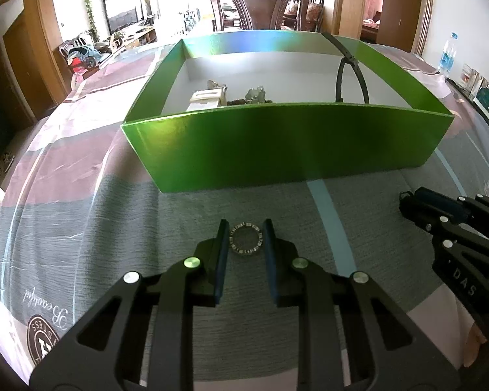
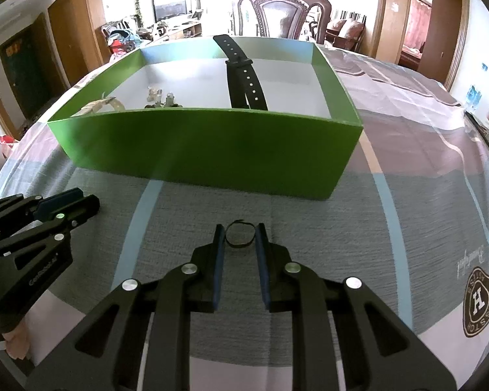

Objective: Organize jewelry
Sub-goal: 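Carry the ring over the green box and open the left tool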

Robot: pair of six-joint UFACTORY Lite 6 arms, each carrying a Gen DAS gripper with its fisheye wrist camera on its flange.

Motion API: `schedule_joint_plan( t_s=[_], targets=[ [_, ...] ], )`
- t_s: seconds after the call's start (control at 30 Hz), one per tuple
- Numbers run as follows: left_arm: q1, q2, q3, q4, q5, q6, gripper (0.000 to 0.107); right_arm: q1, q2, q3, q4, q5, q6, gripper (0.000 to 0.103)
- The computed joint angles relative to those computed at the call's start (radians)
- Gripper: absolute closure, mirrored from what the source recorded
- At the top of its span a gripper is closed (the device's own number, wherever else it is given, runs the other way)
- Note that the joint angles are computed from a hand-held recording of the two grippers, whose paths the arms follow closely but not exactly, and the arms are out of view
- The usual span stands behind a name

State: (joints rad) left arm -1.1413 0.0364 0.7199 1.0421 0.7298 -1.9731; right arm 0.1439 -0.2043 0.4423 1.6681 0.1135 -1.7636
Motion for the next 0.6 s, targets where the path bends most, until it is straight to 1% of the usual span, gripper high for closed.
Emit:
schedule_joint_plan(
  t_s=[0.33,0.47,0.6],
  targets=[
    [-0.002,0.002,0.001,-0.003,0.004,0.004,0.086,0.001,0.000,0.000,-0.020,-0.003,0.019,0.084],
    [-0.004,0.003,0.004,-0.003,0.007,0.003,0.086,0.004,0.011,-0.001,0.068,-0.006,-0.070,0.084],
    [-0.008,0.004,0.005,-0.004,0.010,0.002,0.086,0.008,0.015,0.000,0.085,-0.008,-0.086,0.084]
  ],
)
